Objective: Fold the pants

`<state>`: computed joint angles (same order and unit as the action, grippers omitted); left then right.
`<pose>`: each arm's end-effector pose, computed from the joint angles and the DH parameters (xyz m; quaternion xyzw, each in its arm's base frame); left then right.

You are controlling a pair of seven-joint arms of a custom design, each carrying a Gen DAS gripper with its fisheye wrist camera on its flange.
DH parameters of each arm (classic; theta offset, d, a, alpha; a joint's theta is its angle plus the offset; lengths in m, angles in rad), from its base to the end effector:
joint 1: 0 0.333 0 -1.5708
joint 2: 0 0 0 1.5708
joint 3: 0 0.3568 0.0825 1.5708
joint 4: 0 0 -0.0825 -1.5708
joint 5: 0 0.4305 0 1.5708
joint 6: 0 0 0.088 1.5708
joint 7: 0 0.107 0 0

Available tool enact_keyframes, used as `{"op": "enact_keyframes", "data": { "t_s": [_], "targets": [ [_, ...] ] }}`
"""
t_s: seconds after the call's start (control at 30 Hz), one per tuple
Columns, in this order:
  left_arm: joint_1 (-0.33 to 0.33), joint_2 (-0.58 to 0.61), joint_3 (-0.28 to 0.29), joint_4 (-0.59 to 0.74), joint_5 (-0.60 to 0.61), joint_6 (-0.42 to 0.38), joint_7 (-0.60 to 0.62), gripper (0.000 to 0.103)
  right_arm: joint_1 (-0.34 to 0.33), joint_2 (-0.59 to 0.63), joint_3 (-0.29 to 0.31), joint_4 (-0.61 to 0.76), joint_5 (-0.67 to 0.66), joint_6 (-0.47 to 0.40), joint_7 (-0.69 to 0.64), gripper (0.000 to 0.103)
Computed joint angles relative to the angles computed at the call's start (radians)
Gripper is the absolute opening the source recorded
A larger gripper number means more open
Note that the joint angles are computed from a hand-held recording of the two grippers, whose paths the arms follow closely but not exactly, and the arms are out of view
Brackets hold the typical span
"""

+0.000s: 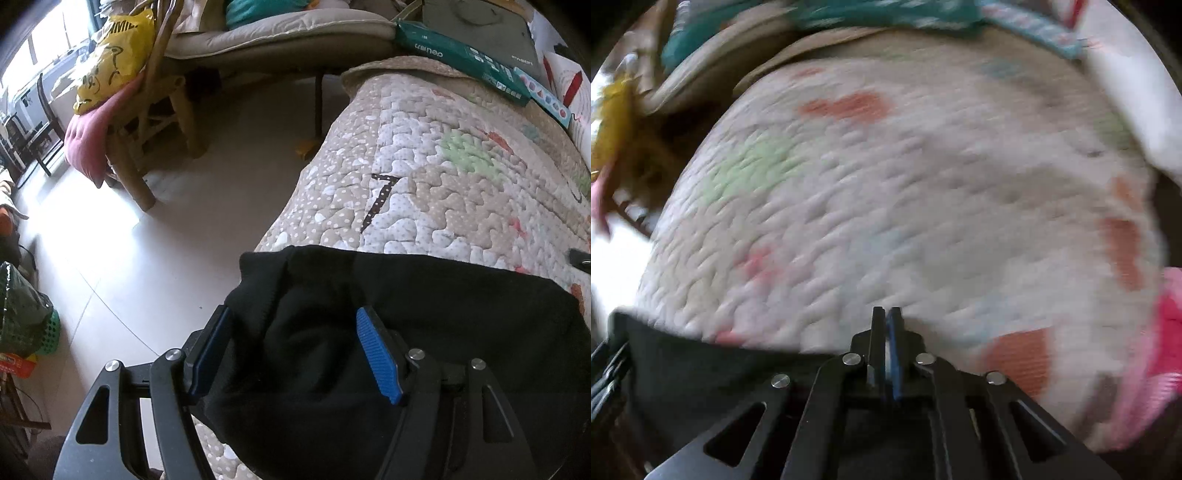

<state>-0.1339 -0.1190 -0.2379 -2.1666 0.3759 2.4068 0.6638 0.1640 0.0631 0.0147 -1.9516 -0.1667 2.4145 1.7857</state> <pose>0.5405 -0.2123 0.5020 -0.7810 0.5783 -0.1468 0.1848 0.6416 0.1148 0.5093 -0.7139 0.6684 -0.1649 0.1279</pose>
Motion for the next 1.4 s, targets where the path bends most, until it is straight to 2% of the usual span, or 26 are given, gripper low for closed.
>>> {"op": "enact_keyframes", "data": {
  "t_s": [0.03,0.07,0.13,0.2,0.27,0.37,0.43,0.5,0.53,0.6,0.63,0.73,0.87,1.0,1.07,1.1,1.17,1.23,1.3,1.33,1.37,1.4],
  "targets": [
    [0.001,-0.004,0.001,-0.002,-0.001,0.003,-0.005,0.069,-0.027,-0.03,0.015,-0.023,0.055,0.036,0.0,0.005],
    [0.002,-0.007,0.002,-0.004,-0.002,0.007,-0.007,0.069,-0.019,-0.073,-0.005,-0.057,0.163,0.061,-0.05,0.005],
    [0.005,-0.006,0.001,-0.003,0.001,0.008,-0.014,0.069,-0.015,-0.195,-0.018,-0.172,0.294,0.104,-0.125,0.005],
    [0.007,-0.001,-0.001,0.002,0.009,0.001,-0.017,0.069,0.019,-0.303,-0.038,-0.289,0.379,0.13,-0.183,0.005],
    [0.006,0.0,-0.002,0.001,0.021,-0.007,-0.016,0.069,0.059,-0.396,-0.048,-0.406,0.419,0.106,-0.212,0.005],
    [0.005,-0.003,-0.005,-0.004,0.057,-0.014,-0.016,0.07,0.069,-0.479,-0.034,-0.525,0.362,0.066,-0.17,0.005],
    [0.005,-0.004,-0.006,-0.007,0.075,-0.014,-0.009,0.073,0.046,-0.568,-0.028,-0.611,0.308,0.11,-0.115,0.003],
    [0.005,-0.008,-0.002,-0.015,0.077,-0.007,0.004,0.074,-0.023,-0.627,0.014,-0.631,0.184,0.049,-0.002,0.002],
    [0.006,-0.012,0.0,-0.019,0.078,-0.003,0.014,0.074,-0.045,-0.659,0.01,-0.634,0.15,-0.002,0.041,0.003],
    [0.009,-0.019,-0.001,-0.026,0.081,-0.001,0.021,0.074,-0.112,-0.686,0.044,-0.621,0.04,-0.106,0.157,0.004],
    [0.01,-0.023,-0.003,-0.031,0.086,0.003,0.019,0.074,-0.129,-0.711,0.035,-0.621,0.019,-0.128,0.198,0.006],
    [0.014,-0.021,-0.015,-0.031,0.125,-0.005,-0.002,0.074,-0.129,-0.8,-0.051,-0.647,0.032,-0.057,0.254,0.006],
    [0.01,-0.021,-0.028,-0.029,0.194,-0.02,-0.034,0.074,-0.127,-0.803,-0.105,-0.65,0.025,0.027,0.241,0.006],
    [0.004,-0.018,-0.029,-0.028,0.231,-0.025,-0.054,0.074,-0.013,-0.772,-0.237,-0.699,0.198,0.159,0.149,0.006],
    [0.0,-0.019,-0.025,-0.03,0.226,-0.024,-0.053,0.074,0.024,-0.724,-0.28,-0.707,0.283,0.172,0.106,0.006],
    [-0.001,-0.019,-0.025,-0.03,0.222,-0.025,-0.057,0.074,0.0,-0.699,-0.268,-0.703,0.286,0.142,0.116,0.0],
    [-0.002,-0.022,-0.021,-0.031,0.206,-0.025,-0.055,0.074,-0.042,-0.715,-0.251,-0.728,0.302,0.161,0.121,0.0],
    [-0.001,-0.025,-0.016,-0.031,0.182,-0.023,-0.048,0.074,-0.141,-0.754,-0.161,-0.737,0.211,0.161,0.173,0.0],
    [0.0,-0.033,-0.012,-0.033,0.154,-0.017,-0.049,0.074,-0.212,-0.804,-0.095,-0.745,0.112,0.17,0.216,0.007],
    [0.001,-0.044,-0.008,-0.04,0.13,0.001,-0.046,0.074,-0.257,-0.82,-0.057,-0.743,0.054,0.169,0.252,0.007],
    [0.005,-0.055,-0.008,-0.05,0.126,0.024,-0.05,0.074,-0.289,-0.837,-0.036,-0.744,0.011,0.165,0.286,0.008],
    [0.008,-0.074,-0.006,-0.065,0.115,0.061,-0.048,0.074,-0.294,-0.841,-0.042,-0.741,-0.003,0.164,0.309,0.009]
  ]
}}
